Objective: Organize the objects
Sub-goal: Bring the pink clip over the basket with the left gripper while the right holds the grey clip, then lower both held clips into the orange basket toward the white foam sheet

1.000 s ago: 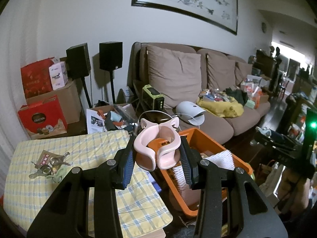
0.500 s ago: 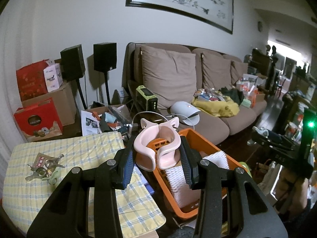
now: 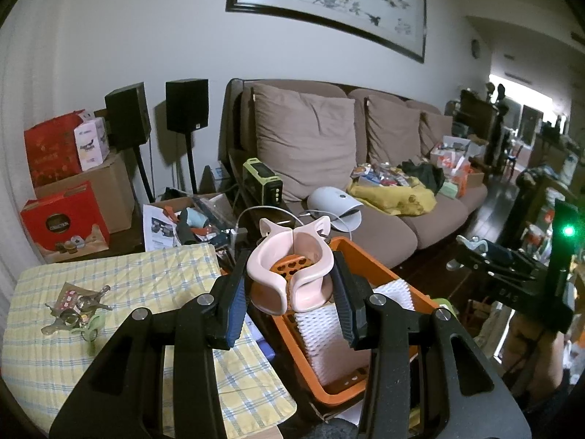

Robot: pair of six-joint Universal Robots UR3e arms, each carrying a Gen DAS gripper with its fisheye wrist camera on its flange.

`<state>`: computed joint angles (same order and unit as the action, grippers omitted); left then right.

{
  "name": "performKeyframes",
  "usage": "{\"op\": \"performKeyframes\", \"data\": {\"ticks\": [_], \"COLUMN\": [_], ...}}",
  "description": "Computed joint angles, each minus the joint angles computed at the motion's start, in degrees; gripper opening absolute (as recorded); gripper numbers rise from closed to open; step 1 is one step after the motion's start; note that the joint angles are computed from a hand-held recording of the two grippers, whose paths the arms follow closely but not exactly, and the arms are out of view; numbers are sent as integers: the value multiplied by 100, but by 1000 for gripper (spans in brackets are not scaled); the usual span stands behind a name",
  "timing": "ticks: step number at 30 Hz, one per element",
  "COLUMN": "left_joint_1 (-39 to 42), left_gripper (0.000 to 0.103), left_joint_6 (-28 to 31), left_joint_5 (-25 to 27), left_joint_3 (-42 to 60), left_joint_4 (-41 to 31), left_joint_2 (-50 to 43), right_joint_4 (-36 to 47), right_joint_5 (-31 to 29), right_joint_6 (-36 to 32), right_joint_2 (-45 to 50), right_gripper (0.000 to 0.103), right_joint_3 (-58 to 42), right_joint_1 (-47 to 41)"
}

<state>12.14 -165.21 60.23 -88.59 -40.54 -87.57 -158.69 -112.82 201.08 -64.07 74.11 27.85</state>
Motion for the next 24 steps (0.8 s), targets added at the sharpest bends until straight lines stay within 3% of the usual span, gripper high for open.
{"op": "performKeyframes", "data": {"ticks": [24], "left_joint_1": [-219], "left_gripper": [39], "left_joint_6": [-109], "left_joint_5": [22], "left_joint_3": [79], "left_joint_4": [21], "left_joint_2": [-161], "right_joint_4": [115], "right_joint_5": [-12], "right_joint_6": [73], "right_joint_2": [-93], "right_gripper": [74], "right_joint_3": [126], "right_joint_1": [-87]}}
